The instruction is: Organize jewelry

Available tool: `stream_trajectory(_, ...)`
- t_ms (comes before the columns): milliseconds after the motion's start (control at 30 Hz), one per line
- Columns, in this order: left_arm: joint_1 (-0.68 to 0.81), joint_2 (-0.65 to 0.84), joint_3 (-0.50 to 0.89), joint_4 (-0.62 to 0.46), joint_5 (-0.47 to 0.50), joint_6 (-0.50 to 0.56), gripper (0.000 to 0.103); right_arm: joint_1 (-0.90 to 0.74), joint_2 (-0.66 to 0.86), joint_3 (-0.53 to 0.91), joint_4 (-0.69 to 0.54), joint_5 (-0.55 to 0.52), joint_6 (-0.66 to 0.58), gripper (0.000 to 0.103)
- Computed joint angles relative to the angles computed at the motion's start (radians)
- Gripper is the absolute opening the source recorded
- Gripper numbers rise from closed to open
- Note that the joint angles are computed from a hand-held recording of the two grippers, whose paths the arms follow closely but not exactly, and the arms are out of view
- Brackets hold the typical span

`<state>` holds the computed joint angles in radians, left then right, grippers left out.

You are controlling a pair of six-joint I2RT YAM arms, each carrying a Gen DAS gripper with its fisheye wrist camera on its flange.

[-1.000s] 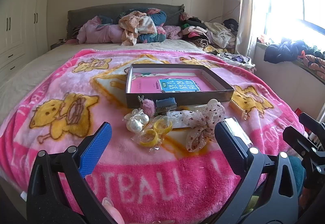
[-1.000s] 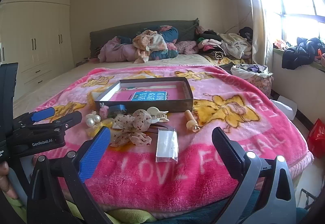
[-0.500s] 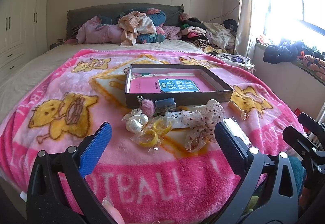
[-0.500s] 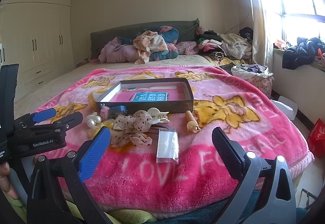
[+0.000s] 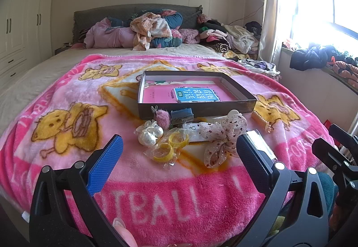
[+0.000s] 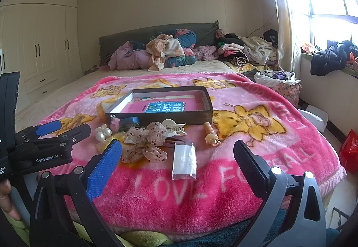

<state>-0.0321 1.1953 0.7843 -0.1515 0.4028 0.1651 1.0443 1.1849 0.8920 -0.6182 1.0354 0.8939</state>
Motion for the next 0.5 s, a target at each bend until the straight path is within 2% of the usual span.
stream_trajectory(433, 0.001, 0.0, 0.0, 0.0, 0.003, 0.0, 0.093, 0.0, -0.001, -0.004, 0.008, -0.001, -0.004, 0.097)
stream_trajectory(500, -0.001, 0.003, 0.04, -0.039, 0.002, -0.004, 0.093, -0.005, -0.005, -0.008, 0.016, -0.009, -0.01, 0.097)
